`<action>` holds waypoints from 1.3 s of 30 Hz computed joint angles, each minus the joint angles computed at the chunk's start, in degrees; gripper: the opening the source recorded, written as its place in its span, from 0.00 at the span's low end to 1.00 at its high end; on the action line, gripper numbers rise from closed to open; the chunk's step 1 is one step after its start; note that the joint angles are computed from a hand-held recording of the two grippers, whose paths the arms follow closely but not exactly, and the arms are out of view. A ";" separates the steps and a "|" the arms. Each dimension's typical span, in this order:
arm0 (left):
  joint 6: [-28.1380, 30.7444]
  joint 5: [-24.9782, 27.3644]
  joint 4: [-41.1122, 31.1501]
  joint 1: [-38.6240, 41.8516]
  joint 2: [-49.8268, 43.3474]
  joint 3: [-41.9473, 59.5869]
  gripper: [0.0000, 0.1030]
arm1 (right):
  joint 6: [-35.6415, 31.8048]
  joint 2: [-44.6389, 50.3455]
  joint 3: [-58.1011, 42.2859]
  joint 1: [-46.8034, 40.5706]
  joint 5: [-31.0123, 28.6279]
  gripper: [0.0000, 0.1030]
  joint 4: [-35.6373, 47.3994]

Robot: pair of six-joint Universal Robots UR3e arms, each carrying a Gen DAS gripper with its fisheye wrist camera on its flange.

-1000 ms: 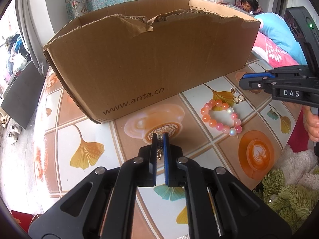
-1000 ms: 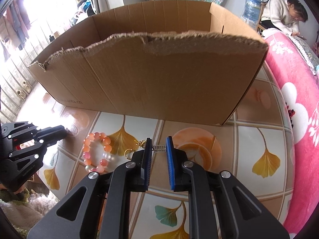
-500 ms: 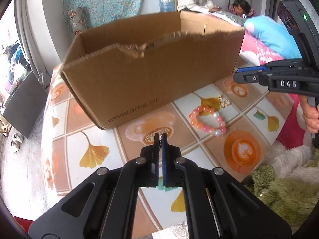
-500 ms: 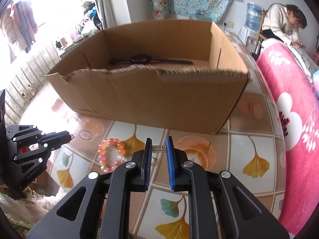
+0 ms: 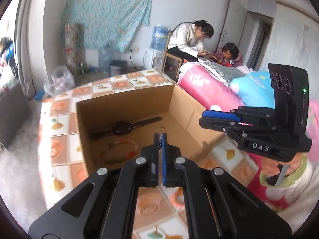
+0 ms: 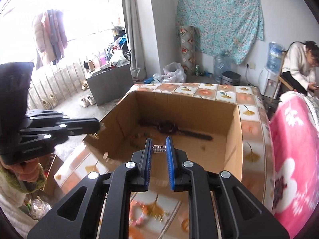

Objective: Organize jewelry
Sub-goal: 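Carry the gold chain over the box and open the left tool, then withdraw the open left tool from the box back to the jewelry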

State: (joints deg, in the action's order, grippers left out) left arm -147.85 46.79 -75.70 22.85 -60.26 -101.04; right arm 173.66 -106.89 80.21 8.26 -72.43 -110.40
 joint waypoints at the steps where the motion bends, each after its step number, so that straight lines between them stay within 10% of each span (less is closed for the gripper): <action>1: -3.66 3.01 3.45 -3.69 -5.67 2.24 0.02 | -0.53 2.27 -2.25 -0.76 0.77 0.14 1.15; 8: -16.30 10.14 4.21 -14.85 -30.21 15.45 0.01 | -4.41 26.04 -28.29 -4.80 5.00 0.14 22.82; 21: -24.02 7.02 -1.43 -18.41 -44.92 26.27 0.02 | -3.55 47.91 -55.70 -5.04 6.17 0.14 40.97; 39: -24.14 7.17 5.34 -15.66 -37.52 19.02 0.14 | -1.54 39.29 -47.41 -7.64 6.29 0.22 33.01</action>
